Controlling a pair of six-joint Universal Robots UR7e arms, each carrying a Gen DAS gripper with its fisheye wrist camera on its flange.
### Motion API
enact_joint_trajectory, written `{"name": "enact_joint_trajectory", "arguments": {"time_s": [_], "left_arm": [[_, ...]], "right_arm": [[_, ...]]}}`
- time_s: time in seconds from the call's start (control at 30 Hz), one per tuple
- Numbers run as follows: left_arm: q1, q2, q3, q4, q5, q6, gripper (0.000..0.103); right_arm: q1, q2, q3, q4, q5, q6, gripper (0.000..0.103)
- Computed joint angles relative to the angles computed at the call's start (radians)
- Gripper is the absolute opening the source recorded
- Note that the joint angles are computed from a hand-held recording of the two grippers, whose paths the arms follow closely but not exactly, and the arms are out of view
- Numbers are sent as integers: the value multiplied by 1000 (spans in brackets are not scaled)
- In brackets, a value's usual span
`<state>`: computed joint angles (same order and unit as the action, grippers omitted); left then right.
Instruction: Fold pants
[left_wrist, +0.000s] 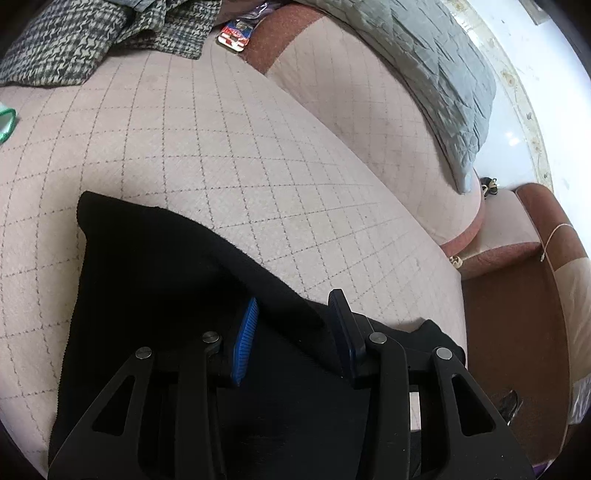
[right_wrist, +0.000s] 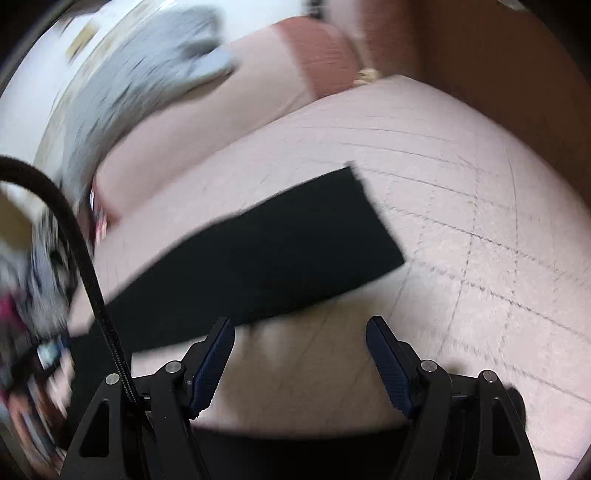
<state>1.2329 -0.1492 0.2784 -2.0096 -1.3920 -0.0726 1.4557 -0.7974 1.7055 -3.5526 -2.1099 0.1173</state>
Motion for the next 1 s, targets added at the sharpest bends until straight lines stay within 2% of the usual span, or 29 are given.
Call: {"name": "enact_joint_trajectory", "arguments": {"time_s": [0.07,0.1,0.13,0.17,0.2,0.23,0.27,0.3,0.33,0.43,0.5,0.57,0.6,0.67,0.73,0.83,0.87,0.9,0.93,0.97,1.0], "left_arm": [[0,7,-11,3,0,6,38],[0,9,-15,0,-3,14,38],[-1,8,-10,-11,-8,29,38],[-3,4,-2,-24,-11,43,35],[-4,-5,15,-40,-12,57,23],[-6,-6,14,-45,-11,72,20],[-7,-9,13,-48,-21,81,20],[-7,-31,44,-80,-50,89,19],[-8,-54,84,-117,-67,95,11],[-21,-177,289,-285,-135,154,9],[-36,-282,464,-411,-165,232,9],[-45,-351,581,-490,-176,287,9],[-48,-378,626,-508,-175,305,9],[-47,-424,702,-521,-162,300,9],[-30,-458,760,-520,-168,254,9],[-8,-479,791,-473,-170,181,10],[-5,-481,792,-452,-164,161,11],[-3,-486,800,-435,-145,143,19],[-2,-492,813,-433,-126,128,33],[0,-495,824,-442,-112,104,43],[8,-492,827,-447,-111,59,61]], "right_arm": [[-13,16,-35,-32,20,38,72],[-18,25,-58,-30,29,42,58],[-24,34,-81,-25,46,34,38],[-34,33,-94,0,79,49,8],[-44,34,-107,28,112,86,8],[-44,37,-112,15,115,112,8],[-38,34,-108,-7,115,101,8],[-26,28,-93,-49,119,64,8],[-7,19,-69,-106,117,10,8],[65,-24,-2,-209,65,-160,8],[102,-65,57,-245,68,-224,8],[125,-110,138,-294,70,-266,8],[145,-123,176,-328,47,-295,8],[165,-127,210,-361,16,-300,8],[172,-135,252,-379,4,-261,8],[162,-141,313,-424,-4,-223,8],[154,-145,331,-435,1,-202,8],[148,-150,346,-441,3,-185,8],[147,-153,357,-446,1,-175,8],[144,-161,374,-453,5,-175,8],[143,-164,377,-453,5,-176,8]]}}
